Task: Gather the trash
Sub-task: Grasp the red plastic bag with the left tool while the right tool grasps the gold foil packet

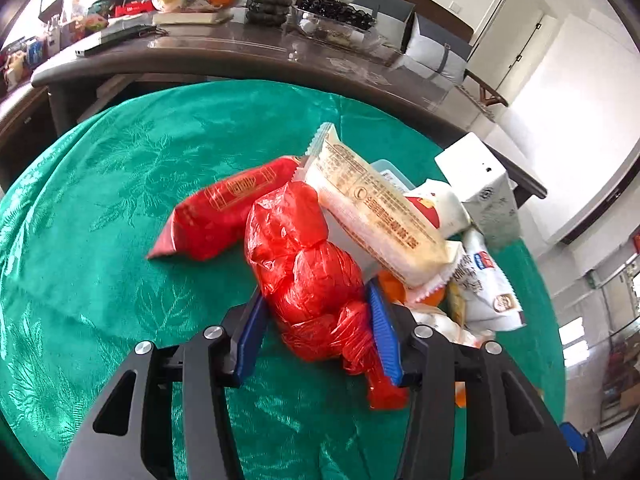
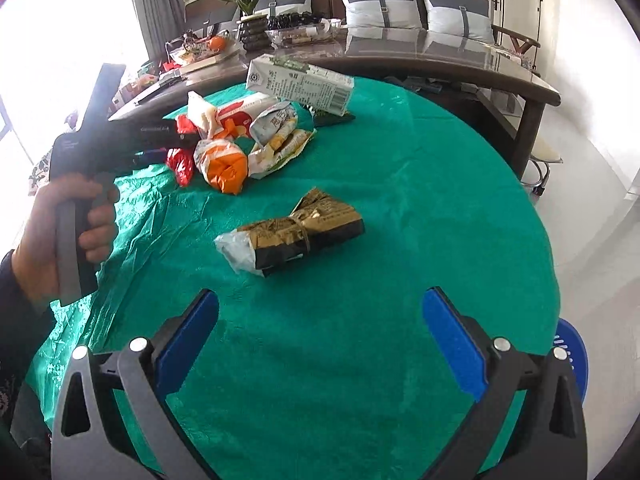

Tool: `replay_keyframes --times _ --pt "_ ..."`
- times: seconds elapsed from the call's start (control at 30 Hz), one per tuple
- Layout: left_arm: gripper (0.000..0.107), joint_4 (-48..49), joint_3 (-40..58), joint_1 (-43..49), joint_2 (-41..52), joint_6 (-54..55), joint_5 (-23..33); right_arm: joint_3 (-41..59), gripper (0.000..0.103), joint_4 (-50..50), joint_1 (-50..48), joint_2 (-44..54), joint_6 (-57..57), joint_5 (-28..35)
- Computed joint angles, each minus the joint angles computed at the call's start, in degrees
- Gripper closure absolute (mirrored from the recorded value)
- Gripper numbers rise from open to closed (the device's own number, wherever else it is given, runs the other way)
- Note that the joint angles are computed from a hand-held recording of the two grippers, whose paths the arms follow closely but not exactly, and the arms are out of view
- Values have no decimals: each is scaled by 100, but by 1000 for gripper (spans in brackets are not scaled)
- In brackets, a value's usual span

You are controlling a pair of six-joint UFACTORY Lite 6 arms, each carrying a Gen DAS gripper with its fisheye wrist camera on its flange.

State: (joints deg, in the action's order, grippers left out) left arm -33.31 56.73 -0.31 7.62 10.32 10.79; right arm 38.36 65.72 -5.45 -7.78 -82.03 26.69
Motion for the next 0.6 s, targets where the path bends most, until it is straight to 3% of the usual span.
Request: replay_keyframes --times 0.07,0.13,0.27,0.37,0.47,0.53,0.6 --pt "60 -578 -314 133 -378 738 92 112 5 -71 -89 52 111 171" --pt "60 -311 -690 276 -957 750 376 333 5 -134 -80 241 391 398" --pt "60 77 -1289 402 -2074 1039 1526 1002 4 -310 404 936 1461 600" --pt "59 985 -1717 -257 -2738 407 1947 1587 4 -698 1061 1630 2425 18" --pt "57 1615 -2114 -1041 -3077 -508 1869 1759 6 -880 1410 1977 2863 -644" --pt "49 2214 -2283 -1380 -3191 -1321 1683 1583 38 -1290 1507 1798 3083 -1003" --pt "35 2414 -2386 -1415 -3264 -1655 1589 1416 52 -1114 1197 1600 2532 -583"
